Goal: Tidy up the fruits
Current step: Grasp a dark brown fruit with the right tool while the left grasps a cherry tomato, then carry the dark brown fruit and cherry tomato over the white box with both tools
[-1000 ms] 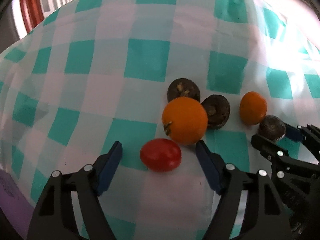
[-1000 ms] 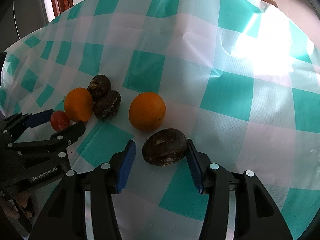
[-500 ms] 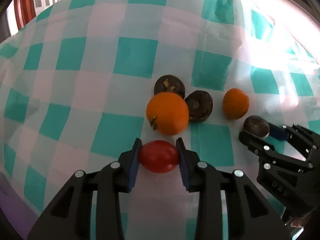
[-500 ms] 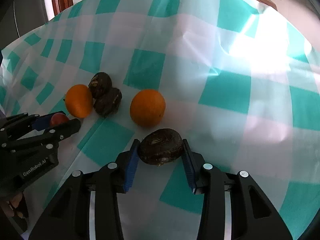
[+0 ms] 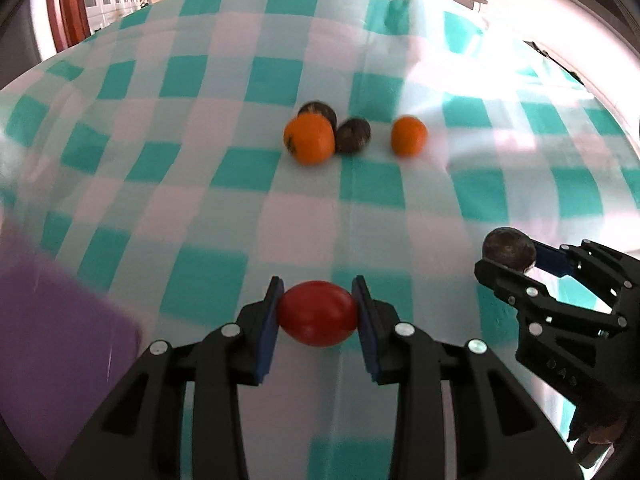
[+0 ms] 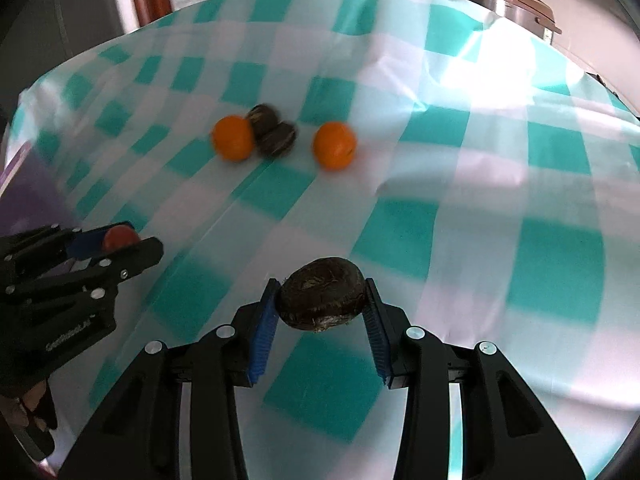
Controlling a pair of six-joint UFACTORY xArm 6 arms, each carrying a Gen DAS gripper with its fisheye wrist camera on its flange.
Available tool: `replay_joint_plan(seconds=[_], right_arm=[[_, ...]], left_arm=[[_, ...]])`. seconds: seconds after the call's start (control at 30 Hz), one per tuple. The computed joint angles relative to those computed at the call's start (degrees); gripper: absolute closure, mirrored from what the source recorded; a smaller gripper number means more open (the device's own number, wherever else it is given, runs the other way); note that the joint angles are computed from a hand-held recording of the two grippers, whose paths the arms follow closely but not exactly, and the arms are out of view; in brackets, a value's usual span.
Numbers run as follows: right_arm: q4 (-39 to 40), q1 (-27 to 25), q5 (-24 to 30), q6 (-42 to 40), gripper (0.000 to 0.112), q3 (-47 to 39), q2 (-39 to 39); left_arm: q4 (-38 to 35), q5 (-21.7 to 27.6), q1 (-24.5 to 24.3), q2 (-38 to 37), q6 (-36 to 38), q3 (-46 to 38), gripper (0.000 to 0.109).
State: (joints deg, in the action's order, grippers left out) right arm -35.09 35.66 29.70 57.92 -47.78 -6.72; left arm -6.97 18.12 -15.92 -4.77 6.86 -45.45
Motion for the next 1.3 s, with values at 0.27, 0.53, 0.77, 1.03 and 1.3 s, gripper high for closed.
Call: replay_joint_plan(seconds=[0.27, 0.53, 0.77, 1.03, 1.3], right_arm=[[5.4, 8.1, 4.5, -3.3, 0.072, 8.9, -12.0], [6.1, 13.4, 8.6, -5.1, 0.072, 11.4, -20.7], [5.2, 17.0, 10.6, -6.0, 0.072, 11.1, -25.2], [2.7, 19.3, 10.3, -4.7, 0.072, 8.2, -24.9], [3.6, 21.4, 6.7, -6.3, 0.072, 3.9, -20.4]], left_arm=[[9.6, 5.3, -4.0, -25.1, -13.0, 20.0, 0.073], [15.0, 14.8, -6.2, -45.6, -19.9, 28.3, 0.073], [18.8, 22.7, -7.6, -58.3, -24.8, 31.2, 0.073], [21.1, 30.2, -5.5, -69.3, -24.8, 31.3, 0.073], [16.7, 37.0, 5.3, -77.9, -15.9, 30.1, 0.073]])
